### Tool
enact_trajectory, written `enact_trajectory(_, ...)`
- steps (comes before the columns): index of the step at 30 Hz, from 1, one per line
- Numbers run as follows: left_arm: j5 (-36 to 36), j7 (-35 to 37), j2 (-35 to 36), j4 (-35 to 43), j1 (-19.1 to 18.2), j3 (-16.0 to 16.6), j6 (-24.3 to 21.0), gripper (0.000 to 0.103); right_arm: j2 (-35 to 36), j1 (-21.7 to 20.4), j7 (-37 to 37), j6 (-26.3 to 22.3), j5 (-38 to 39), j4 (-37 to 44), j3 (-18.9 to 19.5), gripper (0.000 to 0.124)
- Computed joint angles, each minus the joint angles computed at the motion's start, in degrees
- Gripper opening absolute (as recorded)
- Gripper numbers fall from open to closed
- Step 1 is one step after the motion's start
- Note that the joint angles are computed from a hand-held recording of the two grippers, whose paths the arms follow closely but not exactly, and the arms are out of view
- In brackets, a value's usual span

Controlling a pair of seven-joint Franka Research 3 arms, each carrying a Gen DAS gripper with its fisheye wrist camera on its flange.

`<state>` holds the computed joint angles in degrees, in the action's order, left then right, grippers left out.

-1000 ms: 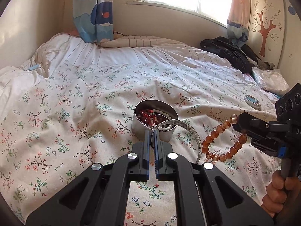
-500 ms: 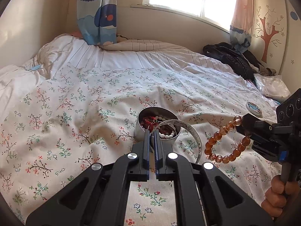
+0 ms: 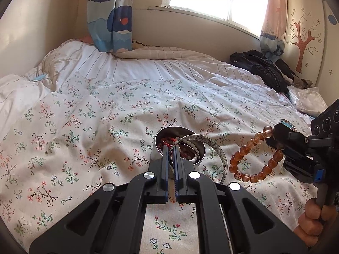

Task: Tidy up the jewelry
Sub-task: 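Carry the bangle and amber bracelet toward the tin with both tools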

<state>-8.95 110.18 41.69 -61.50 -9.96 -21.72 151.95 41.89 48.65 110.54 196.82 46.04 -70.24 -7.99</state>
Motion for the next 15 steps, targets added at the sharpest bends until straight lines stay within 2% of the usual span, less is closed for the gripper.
enact_trajectory(15,1.99,-1.78,4.13,7.34,-2.33,1.52,-2.43,0.004,2.73,-1.01,2.05,-1.56,-1.85,4.78,-1.33,0.013)
